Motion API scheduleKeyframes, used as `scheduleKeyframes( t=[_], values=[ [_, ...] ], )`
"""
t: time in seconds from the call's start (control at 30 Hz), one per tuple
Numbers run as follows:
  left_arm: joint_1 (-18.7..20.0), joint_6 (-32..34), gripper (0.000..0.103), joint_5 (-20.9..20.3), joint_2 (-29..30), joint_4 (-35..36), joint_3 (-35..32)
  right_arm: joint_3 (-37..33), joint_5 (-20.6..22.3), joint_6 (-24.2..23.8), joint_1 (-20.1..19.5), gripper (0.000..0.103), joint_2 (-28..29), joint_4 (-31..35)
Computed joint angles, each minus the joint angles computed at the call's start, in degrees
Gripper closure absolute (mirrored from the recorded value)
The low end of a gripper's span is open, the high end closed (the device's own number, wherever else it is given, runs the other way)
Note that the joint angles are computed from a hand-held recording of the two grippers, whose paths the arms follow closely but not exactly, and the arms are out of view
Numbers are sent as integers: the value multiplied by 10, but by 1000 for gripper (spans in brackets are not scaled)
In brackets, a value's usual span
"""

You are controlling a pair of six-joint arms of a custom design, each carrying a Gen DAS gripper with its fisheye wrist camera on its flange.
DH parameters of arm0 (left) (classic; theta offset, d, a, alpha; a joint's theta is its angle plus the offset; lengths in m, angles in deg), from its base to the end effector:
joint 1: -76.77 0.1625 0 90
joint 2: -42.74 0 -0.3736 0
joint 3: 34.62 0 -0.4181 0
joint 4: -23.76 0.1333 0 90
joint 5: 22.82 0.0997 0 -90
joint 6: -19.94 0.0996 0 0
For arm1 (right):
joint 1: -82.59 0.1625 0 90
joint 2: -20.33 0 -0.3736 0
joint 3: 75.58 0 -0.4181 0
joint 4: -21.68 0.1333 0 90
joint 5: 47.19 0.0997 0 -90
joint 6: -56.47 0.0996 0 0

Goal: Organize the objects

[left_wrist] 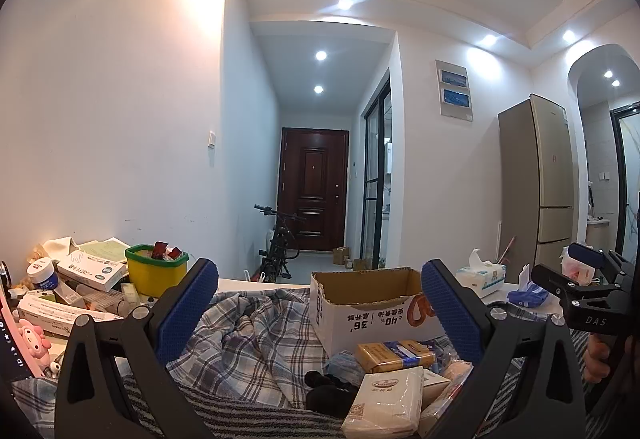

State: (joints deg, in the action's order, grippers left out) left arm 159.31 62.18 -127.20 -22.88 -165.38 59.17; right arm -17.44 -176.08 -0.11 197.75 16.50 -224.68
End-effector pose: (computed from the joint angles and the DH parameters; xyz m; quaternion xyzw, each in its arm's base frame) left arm 0.0237 -0.6551 0.3682 0.4054 0.7025 -0.5801 0.0749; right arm 0.3496 -0.5779 -0.0384 0.1924 -0.6179 0.6490 0.4001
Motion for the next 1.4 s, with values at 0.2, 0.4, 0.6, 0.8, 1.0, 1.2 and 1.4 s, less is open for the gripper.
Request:
scheduleKeyframes(
  t=[0.2,0.4,0.6,0.8,1.0,1.2,1.4],
  values=[
    [5,-1,0,-18,0,13,-1,-2,-3,4,0,0,0,3],
    [3,-9,0,-6,2,23,-7,8,-14,24,-2,0,-8,13],
    [-3,-5,0,16,3,20,-6,20,-18,47,-5,0,-18,11],
    [-4,-5,0,21,3,20,-5,32,-25,73,-8,0,-29,10],
    [-1,-10,0,13,0,18,-3,25,-30,67,-7,0,-25,9],
    [-3,-8,0,20,-2,22,-3,18,-31,56,-5,0,-19,8],
    [-7,-8,0,31,-1,26,-5,20,-29,54,-5,0,-20,6]
  ],
)
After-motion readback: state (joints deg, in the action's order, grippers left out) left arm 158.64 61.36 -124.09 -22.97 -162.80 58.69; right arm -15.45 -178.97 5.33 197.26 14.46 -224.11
